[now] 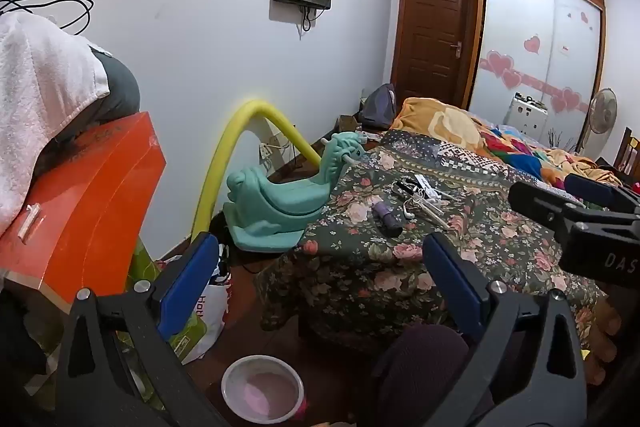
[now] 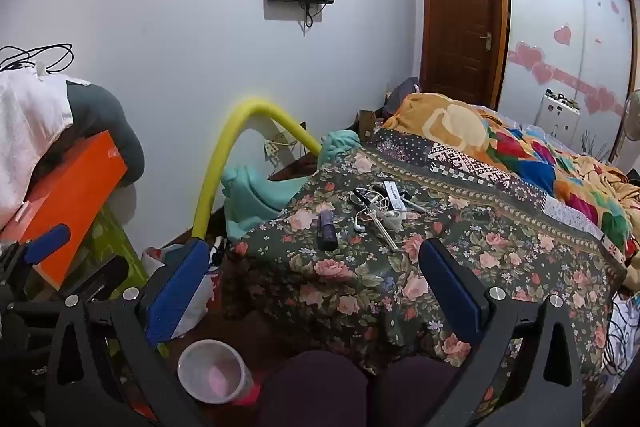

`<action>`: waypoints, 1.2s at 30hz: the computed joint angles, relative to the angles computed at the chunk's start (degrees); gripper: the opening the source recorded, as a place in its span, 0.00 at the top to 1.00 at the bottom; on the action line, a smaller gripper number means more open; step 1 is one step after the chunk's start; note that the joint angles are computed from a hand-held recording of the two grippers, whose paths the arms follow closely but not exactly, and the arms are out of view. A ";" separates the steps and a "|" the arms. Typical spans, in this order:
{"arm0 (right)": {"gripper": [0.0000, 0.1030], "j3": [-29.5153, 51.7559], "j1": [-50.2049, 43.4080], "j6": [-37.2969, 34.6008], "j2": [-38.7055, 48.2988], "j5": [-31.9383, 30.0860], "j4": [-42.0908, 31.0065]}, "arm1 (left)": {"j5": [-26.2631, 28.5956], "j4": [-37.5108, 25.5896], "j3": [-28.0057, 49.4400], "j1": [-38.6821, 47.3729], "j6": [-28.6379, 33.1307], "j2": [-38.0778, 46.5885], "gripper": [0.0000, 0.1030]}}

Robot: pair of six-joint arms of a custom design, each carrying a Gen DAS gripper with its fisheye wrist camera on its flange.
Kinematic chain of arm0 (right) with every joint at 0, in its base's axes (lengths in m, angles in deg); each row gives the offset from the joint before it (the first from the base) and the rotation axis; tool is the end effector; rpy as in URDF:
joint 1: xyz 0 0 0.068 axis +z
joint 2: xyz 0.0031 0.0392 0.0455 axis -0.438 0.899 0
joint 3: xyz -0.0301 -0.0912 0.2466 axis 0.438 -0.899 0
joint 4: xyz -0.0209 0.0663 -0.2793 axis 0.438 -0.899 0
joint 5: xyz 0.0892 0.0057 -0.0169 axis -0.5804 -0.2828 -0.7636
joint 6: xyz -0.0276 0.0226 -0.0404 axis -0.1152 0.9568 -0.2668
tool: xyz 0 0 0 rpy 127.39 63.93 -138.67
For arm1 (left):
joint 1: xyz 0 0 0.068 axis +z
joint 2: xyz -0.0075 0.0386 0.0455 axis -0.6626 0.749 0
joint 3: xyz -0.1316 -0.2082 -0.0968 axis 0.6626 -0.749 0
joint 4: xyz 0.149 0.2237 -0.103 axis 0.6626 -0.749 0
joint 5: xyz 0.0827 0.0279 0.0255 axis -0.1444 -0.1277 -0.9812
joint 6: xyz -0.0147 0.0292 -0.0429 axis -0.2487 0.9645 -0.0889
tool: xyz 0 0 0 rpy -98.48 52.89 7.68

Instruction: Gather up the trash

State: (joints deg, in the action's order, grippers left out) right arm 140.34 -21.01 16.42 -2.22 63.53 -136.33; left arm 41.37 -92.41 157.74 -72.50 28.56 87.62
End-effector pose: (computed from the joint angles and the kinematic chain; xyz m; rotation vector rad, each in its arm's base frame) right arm 0.1952 0.0181 0.5240 -0.1132 2.1619 0.0894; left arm 0.1679 -0.0859 0.4961 0.0256 2.1119 -0.1135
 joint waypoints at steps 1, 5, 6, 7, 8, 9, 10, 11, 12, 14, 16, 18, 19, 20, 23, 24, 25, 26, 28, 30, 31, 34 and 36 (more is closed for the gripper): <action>0.00 0.05 -0.02 0.00 0.01 -0.03 0.01 | -0.17 -0.03 0.05 -0.02 -0.02 0.06 0.01; 0.00 0.81 0.23 0.21 0.56 0.09 -0.35 | -0.22 -0.44 0.89 0.36 0.60 0.80 0.01; 0.00 1.00 0.38 0.30 0.72 0.15 -0.40 | -0.40 -1.19 2.13 0.17 0.48 1.32 0.01; 0.00 0.63 -0.15 0.33 0.31 -0.42 -0.01 | -0.41 -0.82 1.78 0.19 0.90 1.12 0.01; 0.00 0.84 -0.30 0.30 0.37 -0.58 -0.13 | -0.18 -0.82 1.83 0.33 0.94 1.10 0.01; 0.00 1.20 -0.48 0.32 0.41 -0.76 -0.34 | -0.06 -0.78 1.89 0.39 0.97 1.20 0.01; 0.00 0.40 -0.78 0.31 -0.07 -1.09 0.14 | -0.97 -0.13 0.88 -0.40 0.68 0.62 0.01; 0.00 0.47 -1.05 0.19 0.03 -1.42 0.06 | -1.15 -0.07 0.99 -0.41 0.78 0.74 0.01; 0.00 1.50 -1.12 0.19 0.75 -1.52 -0.34 | -0.84 -0.16 1.16 -0.02 1.10 0.72 0.01; 0.00 2.78 -0.22 0.70 1.38 -0.81 -1.07 | -0.97 0.45 0.72 0.06 1.50 0.83 0.01; 0.00 3.72 0.56 1.18 1.69 -0.26 -1.75 | -1.72 0.40 0.65 -0.72 1.67 0.44 0.01; 0.00 3.82 0.43 1.20 1.73 -0.37 -1.78 | -1.71 0.49 0.55 -0.75 1.87 0.40 0.01; 0.00 2.84 -0.28 0.95 1.13 -1.04 -1.29 | -1.94 0.55 0.39 -0.93 1.85 0.27 0.01; 0.00 2.74 -0.39 0.93 1.07 -1.14 -1.24 | -1.97 0.61 0.33 -0.91 1.86 0.23 0.01; 0.00 2.87 -0.50 1.00 1.08 -1.35 -1.38 | -2.33 0.39 0.51 -1.20 1.92 0.40 0.01; 0.00 2.34 -0.54 1.06 0.80 -1.37 -1.09 | -2.36 0.34 0.59 -1.21 1.92 0.49 0.01; 0.00 2.24 -0.54 1.05 0.74 -1.34 -1.03 | -2.35 0.47 0.25 -1.23 1.83 0.34 0.01; 0.00 2.21 -0.37 1.18 0.70 -1.22 -1.02 | -2.01 0.35 0.32 -1.00 1.74 0.40 0.01; 0.00 2.34 -0.37 1.14 0.75 -1.16 -1.12 | -1.95 0.38 0.07 -1.32 1.34 0.23 0.01; 0.00 2.80 -0.05 1.39 0.96 -0.86 -1.47 | -2.18 0.46 -0.14 -1.59 1.11 0.18 0.01; 0.00 2.42 -0.03 1.53 0.70 -0.91 -1.37 | -2.37 0.47 -0.12 -1.67 1.11 0.21 0.01; 0.00 2.81 -0.06 1.77 0.92 -1.05 -1.55 | -2.62 0.61 -0.14 -1.76 1.14 0.25 0.01; 0.00 2.75 0.20 1.71 0.86 -0.71 -1.40 | -2.54 0.56 0.01 -1.72 1.29 0.32 0.01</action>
